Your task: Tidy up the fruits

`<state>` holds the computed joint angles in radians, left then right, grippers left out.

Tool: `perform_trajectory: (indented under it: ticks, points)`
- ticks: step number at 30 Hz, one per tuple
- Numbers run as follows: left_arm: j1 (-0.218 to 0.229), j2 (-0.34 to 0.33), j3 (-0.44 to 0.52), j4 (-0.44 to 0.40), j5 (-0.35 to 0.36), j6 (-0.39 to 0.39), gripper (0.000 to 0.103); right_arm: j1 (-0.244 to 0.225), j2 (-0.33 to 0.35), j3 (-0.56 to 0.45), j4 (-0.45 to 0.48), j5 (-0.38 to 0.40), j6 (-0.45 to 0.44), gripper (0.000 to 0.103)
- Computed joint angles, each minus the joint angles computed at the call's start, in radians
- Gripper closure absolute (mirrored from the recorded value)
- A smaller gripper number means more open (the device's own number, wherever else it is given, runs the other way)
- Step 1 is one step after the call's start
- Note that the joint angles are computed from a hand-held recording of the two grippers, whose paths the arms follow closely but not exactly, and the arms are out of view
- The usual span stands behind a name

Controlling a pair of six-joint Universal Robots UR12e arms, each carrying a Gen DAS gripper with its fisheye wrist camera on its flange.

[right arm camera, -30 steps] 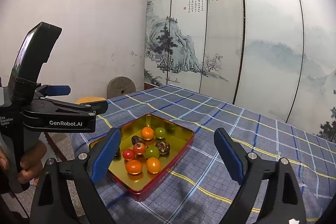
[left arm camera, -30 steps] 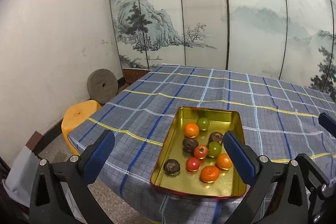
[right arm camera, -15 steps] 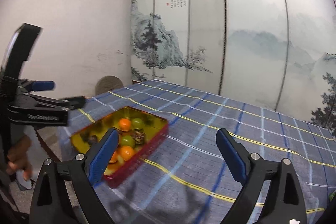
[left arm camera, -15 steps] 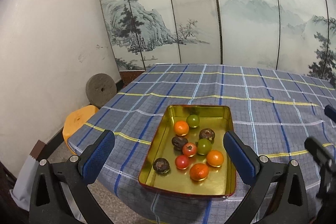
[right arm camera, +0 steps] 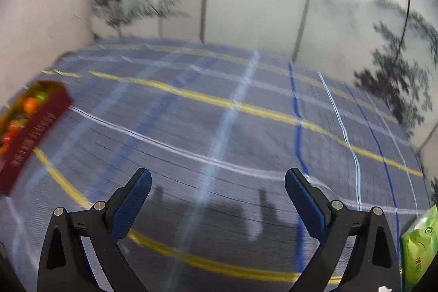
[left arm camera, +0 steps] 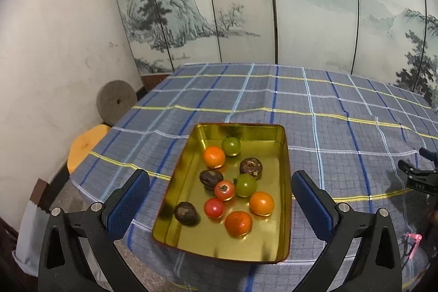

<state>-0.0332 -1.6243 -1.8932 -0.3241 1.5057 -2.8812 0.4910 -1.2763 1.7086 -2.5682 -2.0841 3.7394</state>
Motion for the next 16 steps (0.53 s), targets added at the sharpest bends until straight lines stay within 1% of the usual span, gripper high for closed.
perform_trajectory:
  ticks: [2, 4, 5, 7, 8, 12, 13, 16]
  points:
    - [0.002, -0.006, 0.003, 0.010, -0.010, -0.014, 0.000, -0.020, -0.006, 0.011, 0.046, 0.016, 0.021, 0.006]
    - [0.003, -0.010, 0.004, 0.035, -0.016, -0.020, 0.000, -0.044, -0.011, 0.021, 0.075, 0.063, 0.044, 0.006]
    - [0.002, -0.012, 0.005, 0.040, -0.012, -0.018, 0.000, -0.054, -0.015, 0.025, 0.083, 0.085, 0.054, 0.006]
    - [-0.004, -0.015, 0.008, 0.048, 0.008, -0.013, 0.000, -0.069, -0.017, 0.028, 0.103, 0.098, 0.061, 0.006]
    - [-0.006, -0.017, 0.011, 0.045, 0.014, -0.010, 0.000, -0.077, -0.018, 0.028, 0.114, 0.107, 0.061, 0.002]
    - [-0.010, -0.022, 0.030, -0.001, 0.032, -0.002, 0.000, -0.113, -0.025, 0.043, 0.099, 0.150, 0.080, 0.001]
    - [-0.011, -0.023, 0.034, -0.012, 0.034, -0.003, 0.000, -0.126, -0.027, 0.049, 0.085, 0.176, 0.085, 0.000]
    - [-0.014, -0.029, 0.047, -0.045, 0.048, 0.003, 0.000, -0.142, -0.027, 0.047, 0.088, 0.177, 0.087, 0.000]
